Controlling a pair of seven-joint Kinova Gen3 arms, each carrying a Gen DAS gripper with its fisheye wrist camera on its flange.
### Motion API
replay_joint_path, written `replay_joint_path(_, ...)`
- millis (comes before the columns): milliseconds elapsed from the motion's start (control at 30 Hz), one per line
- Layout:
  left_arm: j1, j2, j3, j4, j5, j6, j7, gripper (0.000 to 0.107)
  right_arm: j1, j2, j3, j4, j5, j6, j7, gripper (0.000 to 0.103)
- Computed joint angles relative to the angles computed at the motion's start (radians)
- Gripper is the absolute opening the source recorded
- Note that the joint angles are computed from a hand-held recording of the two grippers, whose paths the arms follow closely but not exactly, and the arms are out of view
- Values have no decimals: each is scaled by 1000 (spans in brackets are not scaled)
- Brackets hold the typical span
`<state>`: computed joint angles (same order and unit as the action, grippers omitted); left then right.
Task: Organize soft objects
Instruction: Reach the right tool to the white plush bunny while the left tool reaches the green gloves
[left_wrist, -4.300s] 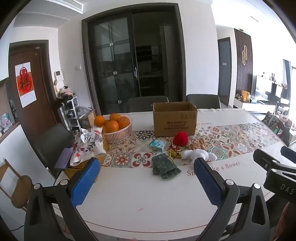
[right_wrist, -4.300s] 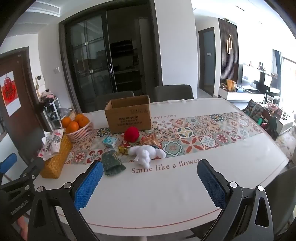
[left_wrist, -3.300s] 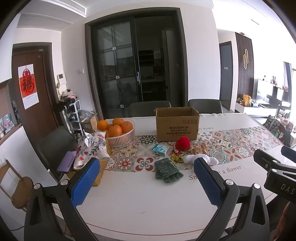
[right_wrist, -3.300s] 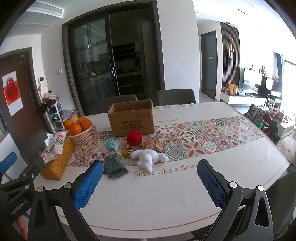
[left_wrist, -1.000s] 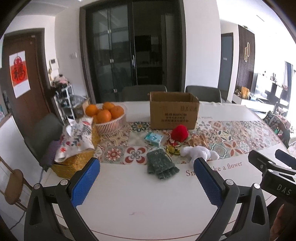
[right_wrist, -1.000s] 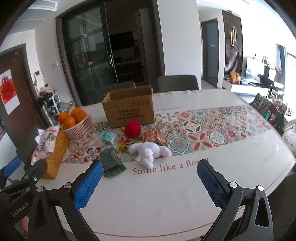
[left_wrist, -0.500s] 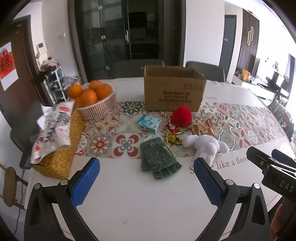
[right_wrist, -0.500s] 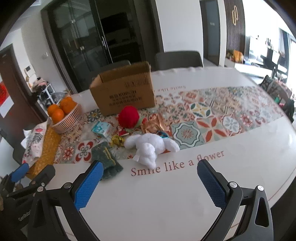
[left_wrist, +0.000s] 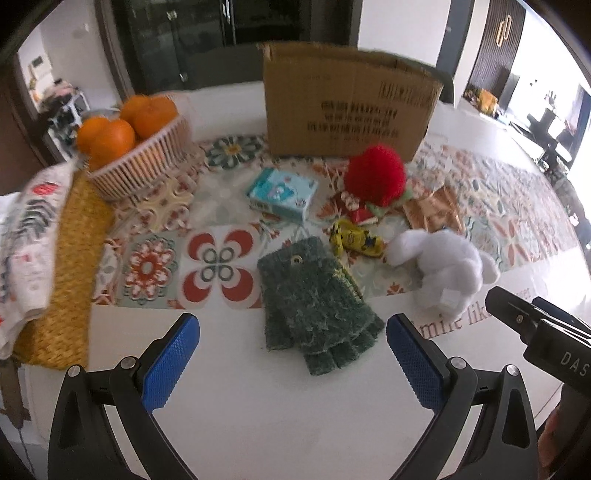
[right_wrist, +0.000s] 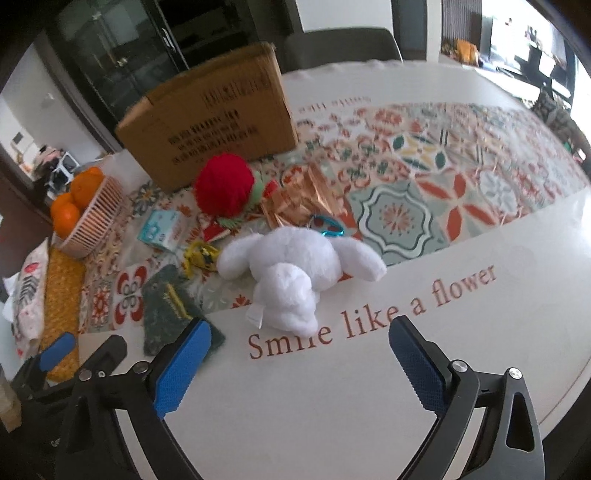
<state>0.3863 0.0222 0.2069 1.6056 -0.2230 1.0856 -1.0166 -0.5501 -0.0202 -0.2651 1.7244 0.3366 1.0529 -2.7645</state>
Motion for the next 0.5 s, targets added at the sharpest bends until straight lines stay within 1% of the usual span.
replay_joint_path(133, -10, 43, -11, -6, 35, -14, -48, 103, 10, 30, 19, 6, -37, -25, 12, 96)
replay_joint_path(200, -8, 58, -16, -7, 42, -24, -57, 103, 30, 34, 39, 19, -98, -65, 50, 96)
replay_joint_path(300, -8, 85, -25, -11, 60, -38, -70, 103, 55, 46, 58, 30, -155, -105, 95, 94)
replay_joint_path(500, -8, 149, -48, -38, 89, -29, -61, 103, 87, 99, 85, 2, -231, -118, 206, 90)
